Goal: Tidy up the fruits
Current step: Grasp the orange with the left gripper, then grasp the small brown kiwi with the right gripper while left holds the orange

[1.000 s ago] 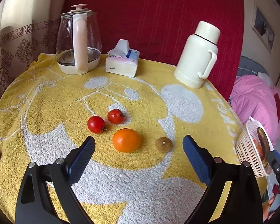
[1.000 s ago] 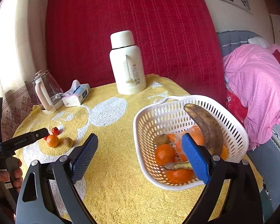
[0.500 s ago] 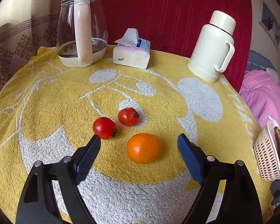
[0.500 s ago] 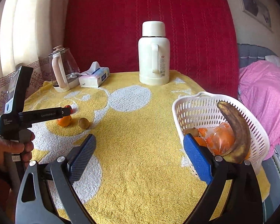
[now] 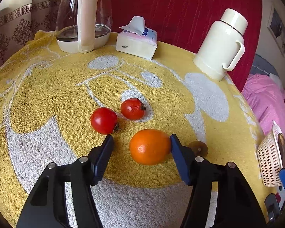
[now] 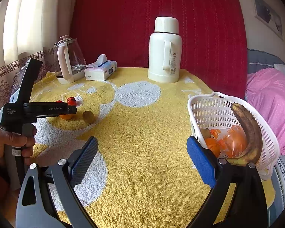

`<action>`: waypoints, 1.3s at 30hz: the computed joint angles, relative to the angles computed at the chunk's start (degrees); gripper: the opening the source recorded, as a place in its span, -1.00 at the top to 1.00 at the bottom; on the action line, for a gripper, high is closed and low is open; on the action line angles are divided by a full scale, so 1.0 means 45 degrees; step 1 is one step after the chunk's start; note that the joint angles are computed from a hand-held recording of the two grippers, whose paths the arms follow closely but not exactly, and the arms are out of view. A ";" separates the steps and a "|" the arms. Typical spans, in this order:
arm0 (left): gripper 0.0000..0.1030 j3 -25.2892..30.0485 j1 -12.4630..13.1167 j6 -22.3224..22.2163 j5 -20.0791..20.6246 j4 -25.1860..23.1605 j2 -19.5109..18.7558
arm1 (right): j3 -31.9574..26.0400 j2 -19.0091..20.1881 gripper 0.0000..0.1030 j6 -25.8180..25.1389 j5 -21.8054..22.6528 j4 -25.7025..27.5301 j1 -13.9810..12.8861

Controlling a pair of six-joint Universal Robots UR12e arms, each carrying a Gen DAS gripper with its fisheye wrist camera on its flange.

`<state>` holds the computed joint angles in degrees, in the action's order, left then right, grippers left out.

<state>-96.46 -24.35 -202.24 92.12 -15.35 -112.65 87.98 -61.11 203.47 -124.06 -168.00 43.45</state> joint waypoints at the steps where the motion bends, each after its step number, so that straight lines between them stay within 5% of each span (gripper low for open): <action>1: 0.00 -0.0031 0.0016 0.0016 -0.0088 0.0052 0.0015 | -0.0016 0.0006 -0.86 -0.0027 -0.0001 0.0022 0.0008; 5: 0.16 -0.0131 -0.0024 0.0186 -0.0111 0.0206 0.0088 | -0.0070 0.0009 -0.86 -0.0065 0.0158 0.0139 -0.0002; 17: 0.23 -0.0645 0.0004 0.0161 0.0108 0.1471 0.0499 | -0.0815 0.0251 -0.86 0.0119 0.1691 0.0925 -0.0289; 22: 0.22 -0.0719 0.0111 -0.0265 0.0105 0.1422 0.0552 | -0.1434 0.0570 -0.86 0.0476 0.3135 0.1475 -0.0604; 24: 0.13 -0.0740 0.0155 -0.0511 0.0201 0.1369 0.0576 | -0.1761 0.0764 -0.86 0.0663 0.3838 0.1698 -0.0744; 26: -0.23 -0.0792 0.0176 -0.0784 0.0454 0.1438 0.0603 | -0.2171 0.1020 -0.83 0.0542 0.4221 0.1913 -0.0796; 32: -0.27 -0.0889 0.0311 -0.1403 0.0897 0.1448 0.0690 | -0.3522 0.1839 -0.26 -0.0103 0.4996 0.3040 -0.0889; 39: -0.27 -0.0957 0.0436 -0.1645 0.1048 0.1336 0.0733 | -0.4418 0.2361 0.17 -0.0019 0.5944 0.3859 -0.1084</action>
<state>-100.76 -22.39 -209.64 96.84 -9.33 -109.36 68.10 -50.49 203.38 -97.32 -150.63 38.57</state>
